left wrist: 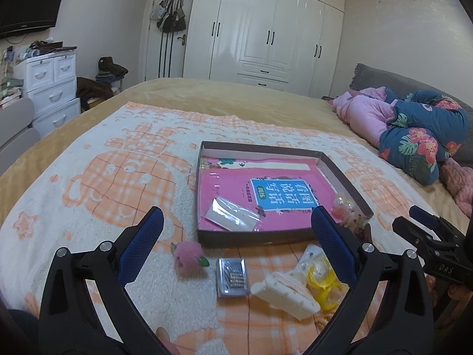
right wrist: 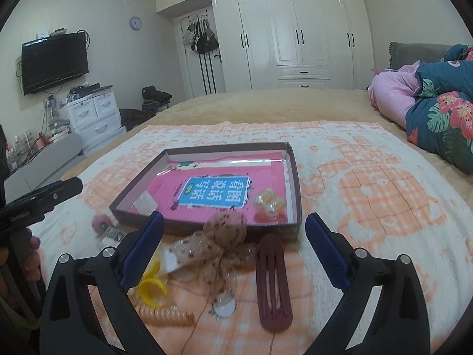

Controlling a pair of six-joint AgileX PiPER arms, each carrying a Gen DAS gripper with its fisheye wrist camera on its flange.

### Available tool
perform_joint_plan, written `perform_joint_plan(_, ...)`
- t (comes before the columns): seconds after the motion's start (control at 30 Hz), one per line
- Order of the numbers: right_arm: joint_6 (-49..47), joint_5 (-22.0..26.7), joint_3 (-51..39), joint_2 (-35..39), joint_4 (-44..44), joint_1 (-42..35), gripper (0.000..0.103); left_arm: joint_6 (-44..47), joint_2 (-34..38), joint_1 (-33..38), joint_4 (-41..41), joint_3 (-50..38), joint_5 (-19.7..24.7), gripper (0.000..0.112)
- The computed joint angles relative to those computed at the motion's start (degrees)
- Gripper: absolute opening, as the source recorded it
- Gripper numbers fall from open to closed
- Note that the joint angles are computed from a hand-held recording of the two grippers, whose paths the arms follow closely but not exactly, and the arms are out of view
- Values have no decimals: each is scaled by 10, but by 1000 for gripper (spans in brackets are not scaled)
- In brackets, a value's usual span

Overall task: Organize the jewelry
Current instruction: 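Withdraw both open tools from the box back toward the remaining accessories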

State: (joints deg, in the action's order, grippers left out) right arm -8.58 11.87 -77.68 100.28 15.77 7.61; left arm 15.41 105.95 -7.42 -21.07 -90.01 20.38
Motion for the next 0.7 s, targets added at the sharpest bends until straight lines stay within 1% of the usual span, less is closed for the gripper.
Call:
perform_joint_plan(0.3, -9, -13, 70, -41, 2, 24, 95, 48, -30, -4, -36, 52, -10, 92)
perform_joint_plan(0.53, 20, -14, 103, -59, -32, 43, 95, 64, -45, -5, -47, 80, -12, 92)
perform_joint_plan(0.7, 57, -12, 122, -66, -71, 57, 95, 74, -51, -3, -53, 96, -11, 92)
